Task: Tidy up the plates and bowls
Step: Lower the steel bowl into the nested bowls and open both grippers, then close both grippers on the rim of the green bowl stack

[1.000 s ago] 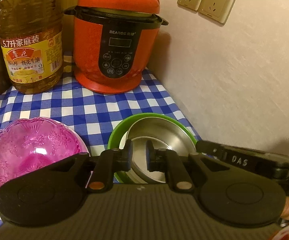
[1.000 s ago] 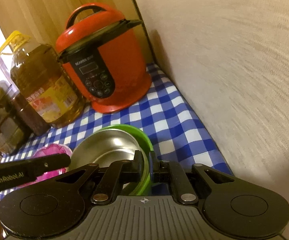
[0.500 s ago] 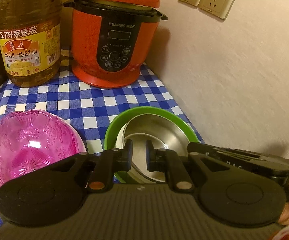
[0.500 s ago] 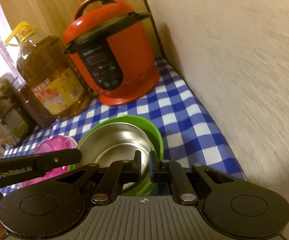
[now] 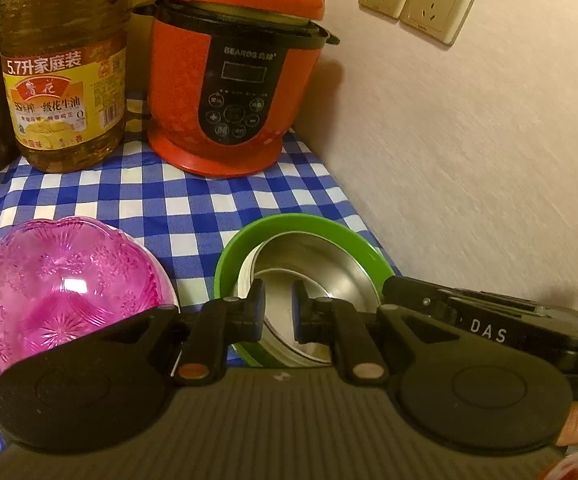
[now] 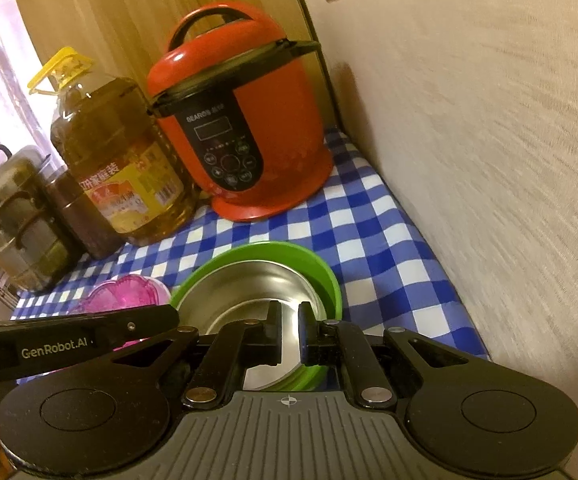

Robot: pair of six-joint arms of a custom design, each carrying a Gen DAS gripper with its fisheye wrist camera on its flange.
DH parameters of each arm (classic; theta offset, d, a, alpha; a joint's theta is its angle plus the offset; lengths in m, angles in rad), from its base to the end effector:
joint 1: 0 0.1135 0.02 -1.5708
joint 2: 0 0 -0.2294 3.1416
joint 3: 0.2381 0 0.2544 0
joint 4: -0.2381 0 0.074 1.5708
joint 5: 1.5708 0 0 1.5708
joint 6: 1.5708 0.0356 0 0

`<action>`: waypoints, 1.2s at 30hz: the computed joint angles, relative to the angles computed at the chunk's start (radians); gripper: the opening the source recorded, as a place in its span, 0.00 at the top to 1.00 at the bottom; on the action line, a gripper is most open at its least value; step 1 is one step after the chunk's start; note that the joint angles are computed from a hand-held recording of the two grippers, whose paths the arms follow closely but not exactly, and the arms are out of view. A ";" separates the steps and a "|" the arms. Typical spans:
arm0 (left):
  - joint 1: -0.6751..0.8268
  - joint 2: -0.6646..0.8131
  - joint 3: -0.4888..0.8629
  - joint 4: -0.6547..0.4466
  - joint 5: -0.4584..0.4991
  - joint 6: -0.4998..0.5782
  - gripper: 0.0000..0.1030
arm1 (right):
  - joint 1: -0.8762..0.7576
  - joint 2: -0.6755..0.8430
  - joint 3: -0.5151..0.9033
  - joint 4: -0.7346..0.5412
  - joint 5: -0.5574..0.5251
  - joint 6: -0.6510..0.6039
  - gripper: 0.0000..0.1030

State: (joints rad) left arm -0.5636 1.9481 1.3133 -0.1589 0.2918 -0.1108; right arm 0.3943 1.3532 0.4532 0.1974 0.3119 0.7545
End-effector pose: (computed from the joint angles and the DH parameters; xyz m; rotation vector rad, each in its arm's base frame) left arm 0.3453 -0.2303 0.1514 0.6849 2.3250 -0.6632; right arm 0.2382 0.0873 0.1114 0.5621 2.1754 0.2687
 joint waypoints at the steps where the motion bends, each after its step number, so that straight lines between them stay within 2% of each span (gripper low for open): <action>1: 0.001 -0.009 -0.013 0.013 -0.001 -0.004 0.89 | 0.003 -0.007 -0.001 -0.007 0.005 0.001 0.91; 3: 0.006 -0.032 -0.047 0.049 -0.012 -0.020 0.82 | 0.005 -0.020 -0.002 -0.025 0.012 0.010 0.87; 5: 0.014 -0.048 -0.077 0.084 -0.015 -0.041 0.80 | 0.008 -0.037 -0.013 -0.031 0.021 0.018 0.68; 6: 0.020 -0.052 -0.089 0.101 -0.008 -0.058 0.77 | 0.009 -0.049 -0.026 -0.023 0.024 0.024 0.51; 8: 0.036 -0.060 -0.116 0.133 0.006 -0.099 0.74 | 0.010 -0.071 -0.055 0.000 0.035 0.042 0.45; 11: 0.049 -0.060 -0.145 0.172 0.011 -0.150 0.64 | -0.008 -0.082 -0.077 0.011 0.014 0.069 0.45; 14: 0.062 -0.036 -0.147 0.187 0.043 -0.203 0.63 | -0.031 -0.067 -0.095 0.038 -0.018 0.095 0.45; 22: 0.071 0.049 -0.096 0.194 0.093 -0.296 0.63 | -0.089 0.029 -0.102 0.137 -0.095 0.126 0.45; 27: 0.073 0.083 -0.057 0.158 0.095 -0.305 0.65 | -0.109 0.087 -0.090 0.178 -0.121 0.129 0.45; 30: 0.069 0.100 -0.041 0.146 0.081 -0.312 0.73 | -0.115 0.114 -0.084 0.199 -0.134 0.125 0.45; 36: 0.067 0.100 -0.044 0.147 0.071 -0.300 0.73 | -0.127 0.143 -0.081 0.231 -0.152 0.127 0.45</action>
